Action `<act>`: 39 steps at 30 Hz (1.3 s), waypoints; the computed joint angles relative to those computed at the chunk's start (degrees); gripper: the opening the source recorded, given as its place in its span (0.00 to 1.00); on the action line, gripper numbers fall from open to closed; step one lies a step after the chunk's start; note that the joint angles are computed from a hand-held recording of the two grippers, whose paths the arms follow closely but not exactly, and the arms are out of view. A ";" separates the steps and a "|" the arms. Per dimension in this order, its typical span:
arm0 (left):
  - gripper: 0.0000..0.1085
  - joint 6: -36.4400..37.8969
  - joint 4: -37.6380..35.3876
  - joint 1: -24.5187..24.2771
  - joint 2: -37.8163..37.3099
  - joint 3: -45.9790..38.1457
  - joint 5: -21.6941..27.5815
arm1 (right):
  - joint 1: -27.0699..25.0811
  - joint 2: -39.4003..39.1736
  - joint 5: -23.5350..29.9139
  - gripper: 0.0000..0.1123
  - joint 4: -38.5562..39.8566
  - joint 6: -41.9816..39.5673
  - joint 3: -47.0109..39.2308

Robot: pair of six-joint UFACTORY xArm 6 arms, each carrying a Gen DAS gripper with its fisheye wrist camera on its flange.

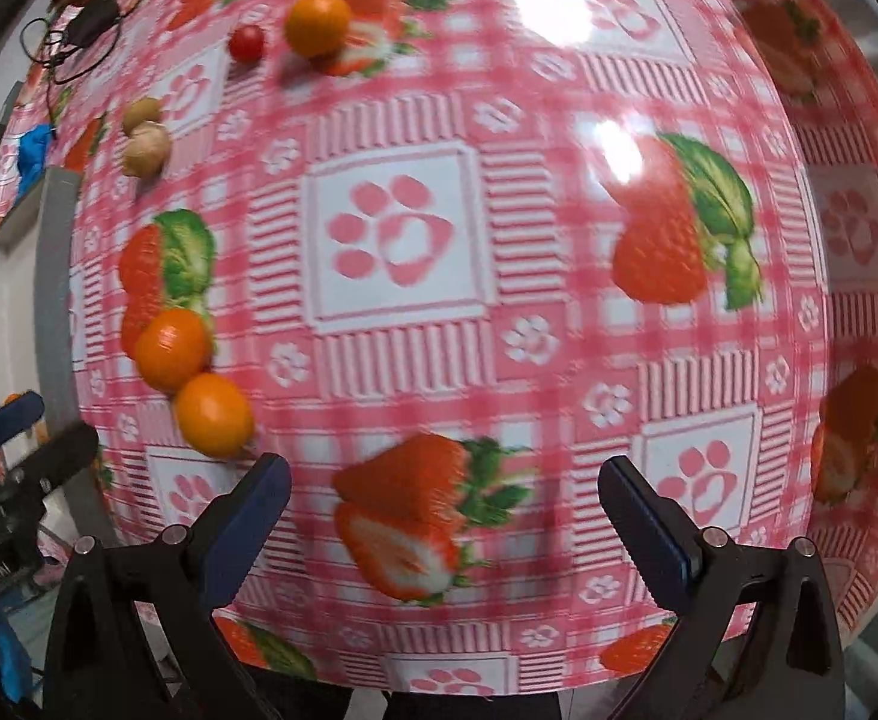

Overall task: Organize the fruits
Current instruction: 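Move the left gripper toward another mandarin orange on the table, then close the left gripper around the mandarin orange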

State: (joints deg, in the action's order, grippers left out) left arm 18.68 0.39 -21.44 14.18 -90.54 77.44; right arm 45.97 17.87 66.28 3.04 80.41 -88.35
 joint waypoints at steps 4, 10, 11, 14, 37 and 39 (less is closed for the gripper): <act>0.73 -1.97 -1.11 -1.76 3.22 -2.95 0.96 | 1.03 -4.79 -2.56 0.92 1.33 1.01 8.06; 0.73 -5.46 -2.71 -4.79 9.12 -9.66 3.21 | 3.07 -10.35 -6.44 0.92 3.54 2.68 17.94; 0.73 -5.84 -2.47 -5.19 9.77 -10.26 3.43 | 3.42 -11.57 -7.40 0.92 3.96 3.06 19.95; 0.73 -7.06 -2.25 -6.26 11.78 -11.83 3.66 | 4.13 -13.01 -9.19 0.92 4.92 3.30 22.98; 0.36 -1.79 2.62 -4.90 5.94 0.87 -4.45 | 3.95 -8.82 -3.98 0.92 4.65 1.20 16.53; 0.36 -0.53 3.30 -4.09 4.59 2.97 -5.46 | 3.56 -6.86 -2.82 0.92 4.57 1.05 14.35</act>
